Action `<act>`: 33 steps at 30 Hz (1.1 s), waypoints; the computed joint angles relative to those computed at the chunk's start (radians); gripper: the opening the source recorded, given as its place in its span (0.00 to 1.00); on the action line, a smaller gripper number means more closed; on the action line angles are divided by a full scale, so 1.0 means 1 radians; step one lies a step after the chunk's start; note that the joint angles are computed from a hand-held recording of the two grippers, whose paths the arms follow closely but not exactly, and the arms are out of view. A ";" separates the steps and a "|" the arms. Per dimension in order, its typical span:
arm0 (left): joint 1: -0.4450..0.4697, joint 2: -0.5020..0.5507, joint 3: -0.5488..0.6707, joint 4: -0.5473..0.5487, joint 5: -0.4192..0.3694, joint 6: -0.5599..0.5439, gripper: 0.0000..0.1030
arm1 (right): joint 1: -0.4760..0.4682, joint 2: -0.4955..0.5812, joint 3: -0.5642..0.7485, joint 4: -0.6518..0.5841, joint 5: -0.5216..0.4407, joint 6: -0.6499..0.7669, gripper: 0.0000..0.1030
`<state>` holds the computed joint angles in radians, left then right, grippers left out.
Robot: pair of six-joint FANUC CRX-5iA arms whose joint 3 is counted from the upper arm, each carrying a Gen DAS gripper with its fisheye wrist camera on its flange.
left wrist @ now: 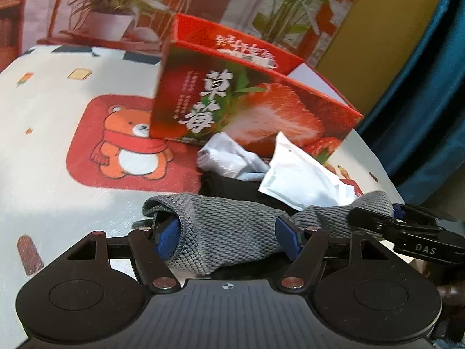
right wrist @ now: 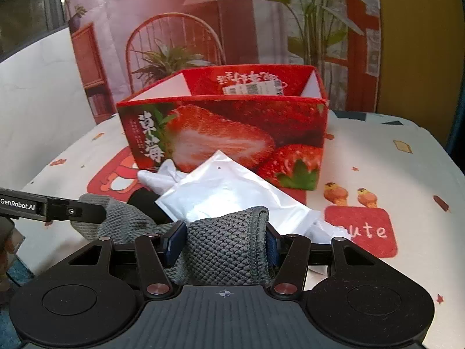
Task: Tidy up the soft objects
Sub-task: 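Close the left tool on the grey knit cloth while the right tool grips it too, then lift the grey knit cloth with both tools and carry it over the red box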
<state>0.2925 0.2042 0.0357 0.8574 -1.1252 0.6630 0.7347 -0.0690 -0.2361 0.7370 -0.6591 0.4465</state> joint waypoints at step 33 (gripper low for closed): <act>0.005 -0.032 -0.037 0.137 0.080 -0.087 0.11 | -0.039 -0.005 0.079 -0.167 0.033 0.134 0.22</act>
